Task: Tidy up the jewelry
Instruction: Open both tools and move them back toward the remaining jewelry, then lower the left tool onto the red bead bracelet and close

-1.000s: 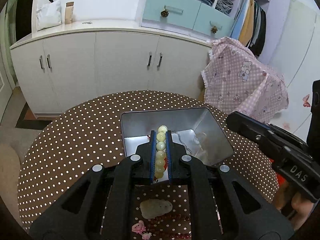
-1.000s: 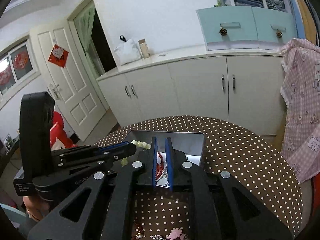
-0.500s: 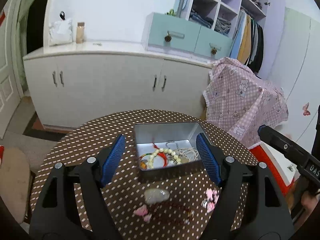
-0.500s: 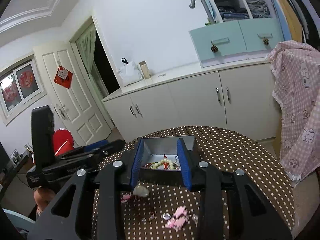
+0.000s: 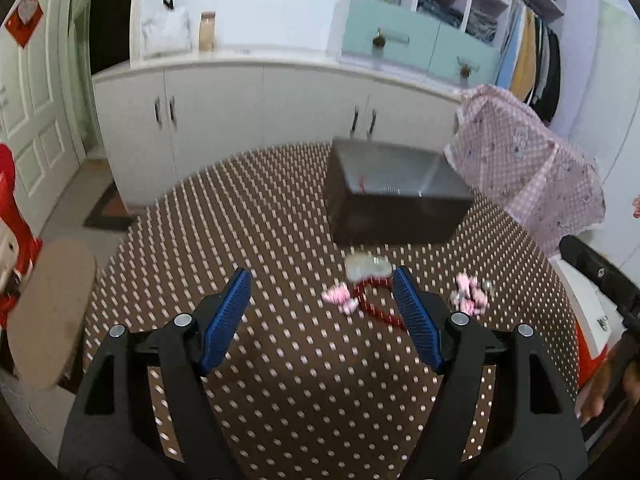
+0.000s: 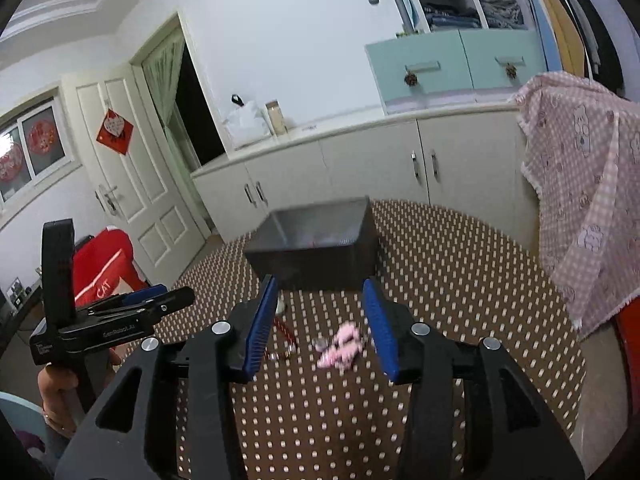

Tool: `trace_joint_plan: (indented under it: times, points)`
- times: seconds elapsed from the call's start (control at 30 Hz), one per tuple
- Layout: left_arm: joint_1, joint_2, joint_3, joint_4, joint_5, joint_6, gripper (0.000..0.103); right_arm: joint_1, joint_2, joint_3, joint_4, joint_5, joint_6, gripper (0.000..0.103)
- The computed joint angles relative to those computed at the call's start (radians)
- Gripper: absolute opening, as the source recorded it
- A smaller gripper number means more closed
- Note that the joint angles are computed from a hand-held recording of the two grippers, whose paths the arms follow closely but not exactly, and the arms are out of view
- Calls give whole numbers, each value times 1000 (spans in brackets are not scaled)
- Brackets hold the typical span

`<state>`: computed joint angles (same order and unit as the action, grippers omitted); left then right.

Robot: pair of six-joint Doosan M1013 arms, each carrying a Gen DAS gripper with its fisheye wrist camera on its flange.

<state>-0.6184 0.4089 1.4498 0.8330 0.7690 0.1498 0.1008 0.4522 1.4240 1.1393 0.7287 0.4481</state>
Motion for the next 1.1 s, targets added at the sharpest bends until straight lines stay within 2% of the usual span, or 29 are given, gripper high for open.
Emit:
trace_joint_plan:
  times: [0.17,0.33,0.5,0.57,0.6,0.77,0.83,1.1]
  points:
    - [-8,17,-5,-46,-25,30,73,9,-5,19,-41,-37,7,44]
    - [-31,43,-33,-12,16,51,73,4,1,19,-76,-22,41,46]
    - [-37,60,-57,-36,-8,128,72,-2,3,24,-95,-30,72,48]
    - [-38,72,-75,-72,-2,183,68,-6,2,29,-89,-28,67,49]
    - [-37,78,-83,-94,-2,215,62,-7,0,33,-91,-30,66,50]
    - [-34,104,-116,-166,-4,330,52,-8,4,36,-110,-36,80,51]
    - [-36,117,-136,-182,18,359,40,-12,11,28,-118,-9,105,51]
    - [-33,150,-183,-237,42,451,37,-13,22,12,-143,21,138,51]
